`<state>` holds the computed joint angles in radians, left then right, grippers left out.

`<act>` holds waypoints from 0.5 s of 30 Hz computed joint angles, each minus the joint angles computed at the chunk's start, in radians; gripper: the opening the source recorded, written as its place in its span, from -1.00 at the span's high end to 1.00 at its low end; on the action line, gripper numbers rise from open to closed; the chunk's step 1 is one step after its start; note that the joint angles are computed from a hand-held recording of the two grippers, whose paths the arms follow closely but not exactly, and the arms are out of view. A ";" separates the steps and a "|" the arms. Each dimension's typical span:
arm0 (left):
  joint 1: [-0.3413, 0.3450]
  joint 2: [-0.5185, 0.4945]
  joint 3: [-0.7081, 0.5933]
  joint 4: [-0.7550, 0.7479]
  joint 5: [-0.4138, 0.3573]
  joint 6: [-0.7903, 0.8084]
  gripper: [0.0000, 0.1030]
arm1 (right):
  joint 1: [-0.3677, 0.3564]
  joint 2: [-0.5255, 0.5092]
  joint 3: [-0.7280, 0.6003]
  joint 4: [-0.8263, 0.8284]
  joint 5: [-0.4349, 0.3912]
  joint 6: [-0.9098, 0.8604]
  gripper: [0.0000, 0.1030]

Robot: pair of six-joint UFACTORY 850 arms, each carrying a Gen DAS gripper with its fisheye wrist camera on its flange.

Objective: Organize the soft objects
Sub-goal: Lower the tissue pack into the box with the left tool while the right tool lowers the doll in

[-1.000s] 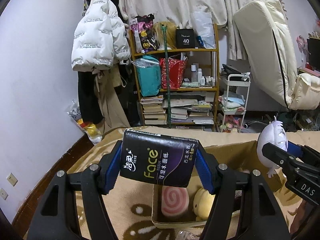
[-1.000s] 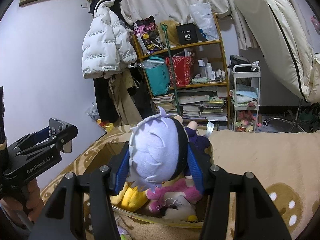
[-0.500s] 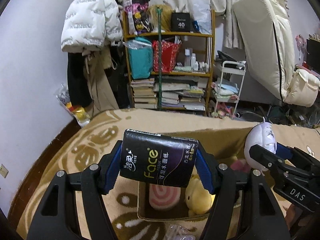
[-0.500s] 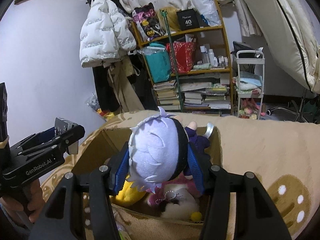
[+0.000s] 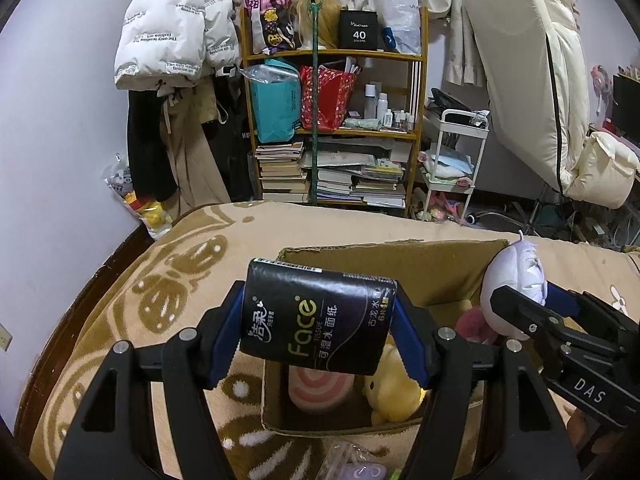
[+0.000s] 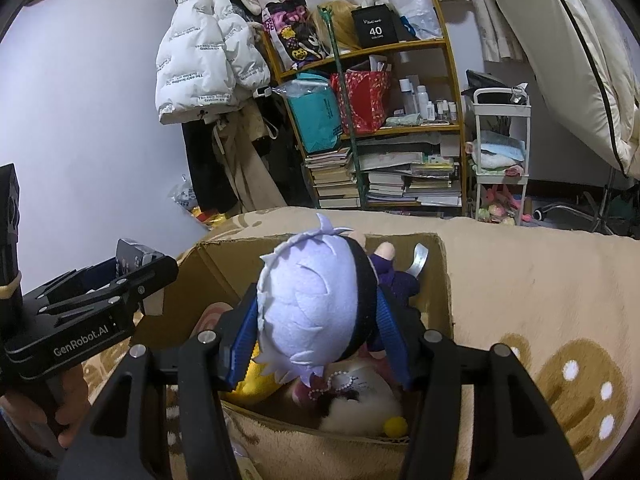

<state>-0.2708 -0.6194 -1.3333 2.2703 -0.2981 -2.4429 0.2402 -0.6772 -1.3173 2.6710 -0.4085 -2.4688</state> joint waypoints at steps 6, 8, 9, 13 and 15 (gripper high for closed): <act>-0.002 -0.005 -0.005 -0.016 0.007 0.027 -0.30 | -0.004 -0.010 -0.008 -0.033 0.008 0.043 -0.17; 0.000 -0.010 -0.012 -0.034 0.019 0.043 -0.30 | -0.005 -0.013 -0.013 -0.043 0.012 0.058 -0.17; 0.000 -0.011 -0.012 -0.035 0.023 0.044 -0.30 | -0.006 -0.014 -0.016 -0.050 0.014 0.065 -0.17; -0.001 -0.014 -0.016 -0.067 0.028 0.077 -0.31 | -0.007 -0.018 -0.024 -0.070 0.025 0.088 -0.18; -0.003 -0.017 -0.020 -0.098 0.027 0.110 -0.32 | -0.007 -0.020 -0.028 -0.076 0.033 0.092 -0.19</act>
<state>-0.2734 -0.6360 -1.3529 2.1718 -0.2710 -2.3326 0.2337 -0.6973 -1.3451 2.5948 -0.3752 -2.3767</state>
